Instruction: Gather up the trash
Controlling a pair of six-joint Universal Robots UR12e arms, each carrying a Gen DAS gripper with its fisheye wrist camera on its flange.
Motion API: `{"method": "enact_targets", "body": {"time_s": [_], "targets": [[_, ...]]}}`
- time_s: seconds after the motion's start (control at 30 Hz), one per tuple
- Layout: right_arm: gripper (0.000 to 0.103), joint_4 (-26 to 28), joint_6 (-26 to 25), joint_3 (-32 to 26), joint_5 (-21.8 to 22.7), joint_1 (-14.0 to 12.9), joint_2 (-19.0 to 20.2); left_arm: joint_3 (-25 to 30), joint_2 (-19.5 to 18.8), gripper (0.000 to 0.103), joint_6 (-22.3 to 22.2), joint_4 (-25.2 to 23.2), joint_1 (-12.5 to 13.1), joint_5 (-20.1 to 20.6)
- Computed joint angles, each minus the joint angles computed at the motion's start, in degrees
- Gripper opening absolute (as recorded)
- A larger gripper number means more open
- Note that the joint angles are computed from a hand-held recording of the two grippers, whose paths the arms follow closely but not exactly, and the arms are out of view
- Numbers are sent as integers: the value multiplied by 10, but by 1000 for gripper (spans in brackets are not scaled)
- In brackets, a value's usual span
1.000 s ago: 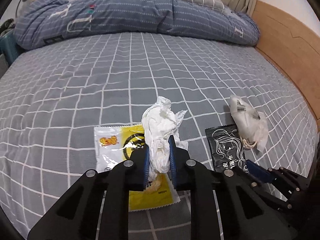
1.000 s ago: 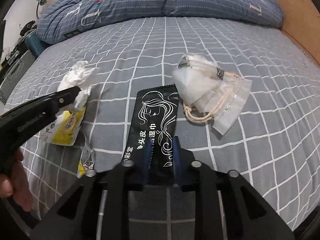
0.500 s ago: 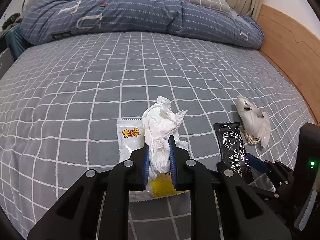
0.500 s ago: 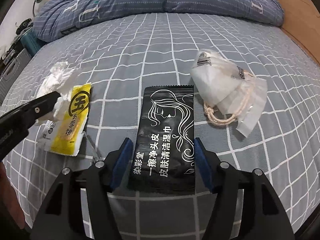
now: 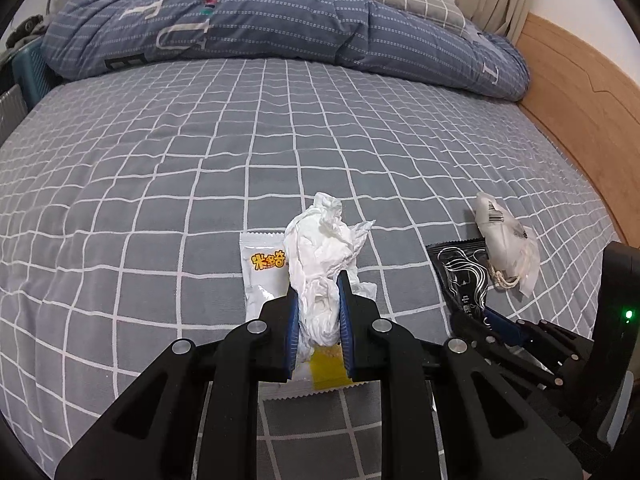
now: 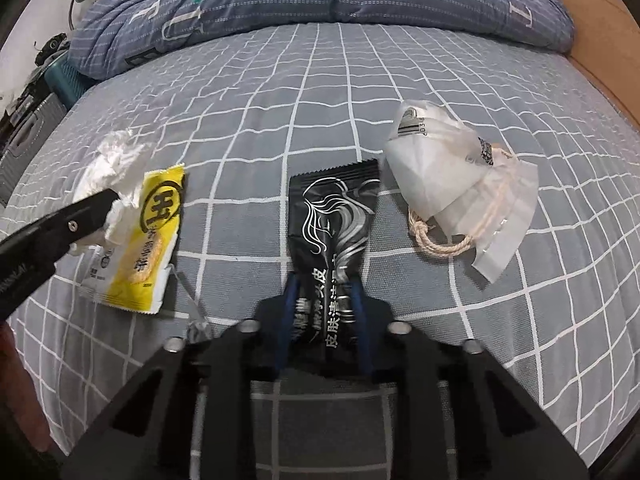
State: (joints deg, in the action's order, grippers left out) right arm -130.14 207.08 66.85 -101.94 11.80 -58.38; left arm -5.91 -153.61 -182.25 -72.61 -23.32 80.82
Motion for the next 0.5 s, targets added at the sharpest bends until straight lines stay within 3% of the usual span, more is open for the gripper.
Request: {"method": "enact_targets", "body": {"time_s": [0.1,0.27,0.5], "targets": [[13,-3,3,6,16,-4,-4,-13,8,16,3,0,-1,3],[8,-17,14,20,49,-14,-13,-100,54,16,8,42,0,6],[8,-31,-11,16,-2,2,-18,-211,114,16,7,100,5,10]]}}
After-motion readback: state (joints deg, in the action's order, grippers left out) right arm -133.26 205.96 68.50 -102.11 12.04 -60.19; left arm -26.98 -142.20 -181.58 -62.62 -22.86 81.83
